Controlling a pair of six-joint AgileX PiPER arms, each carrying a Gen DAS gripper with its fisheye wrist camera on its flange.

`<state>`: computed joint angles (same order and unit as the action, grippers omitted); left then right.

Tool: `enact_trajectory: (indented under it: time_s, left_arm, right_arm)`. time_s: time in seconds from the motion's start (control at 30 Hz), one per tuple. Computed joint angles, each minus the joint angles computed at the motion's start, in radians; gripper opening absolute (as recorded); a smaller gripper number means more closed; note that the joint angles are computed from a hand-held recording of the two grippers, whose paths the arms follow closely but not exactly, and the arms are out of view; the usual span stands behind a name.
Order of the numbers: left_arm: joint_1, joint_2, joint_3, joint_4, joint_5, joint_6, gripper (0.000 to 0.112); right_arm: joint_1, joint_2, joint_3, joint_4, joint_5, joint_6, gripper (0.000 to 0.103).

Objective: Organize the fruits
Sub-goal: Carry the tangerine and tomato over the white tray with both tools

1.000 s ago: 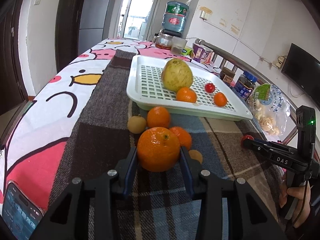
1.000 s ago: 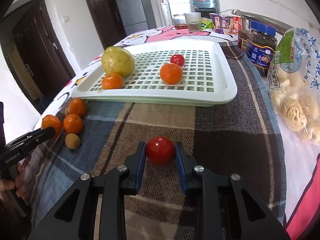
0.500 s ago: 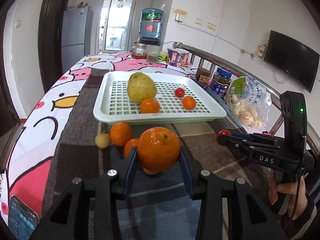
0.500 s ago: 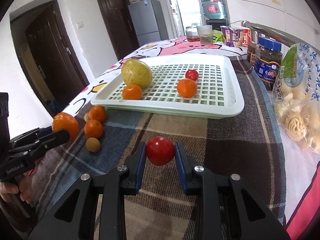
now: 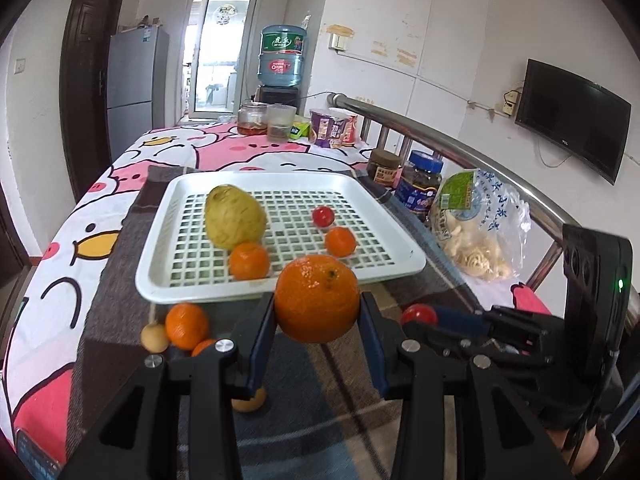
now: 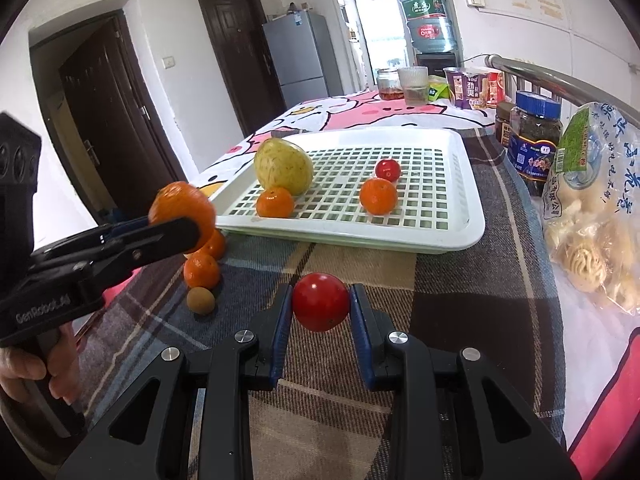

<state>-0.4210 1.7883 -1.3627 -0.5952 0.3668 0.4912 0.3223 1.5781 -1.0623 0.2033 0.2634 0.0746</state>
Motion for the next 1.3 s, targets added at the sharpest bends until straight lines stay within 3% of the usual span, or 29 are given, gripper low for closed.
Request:
enact_trajectory:
  time_s: [0.2, 0.63, 1.13, 1.3]
  left_arm:
    - [-0.005, 0.025, -0.046, 0.009, 0.021, -0.019, 0.043]
    - [0.04, 0.123, -0.244, 0.042, 0.091, -0.085, 0.043]
    - [0.122, 0.335, -0.499, 0.175, 0.186, -0.3, 0.043]
    - [0.136, 0.401, -0.561, 0.217, 0.225, -0.358, 0.043]
  right_arm:
    - [-0.009, -0.002, -0.009, 0.073, 0.01, -0.063, 0.027]
    - [-0.013, 0.025, -0.203, -0.039, 0.116, 0.027, 0.027]
    - [-0.109, 0.288, -0.501, 0.111, 0.225, -0.051, 0.027]
    - [-0.106, 0.351, -0.556, 0.063, 0.252, -0.009, 0.027]
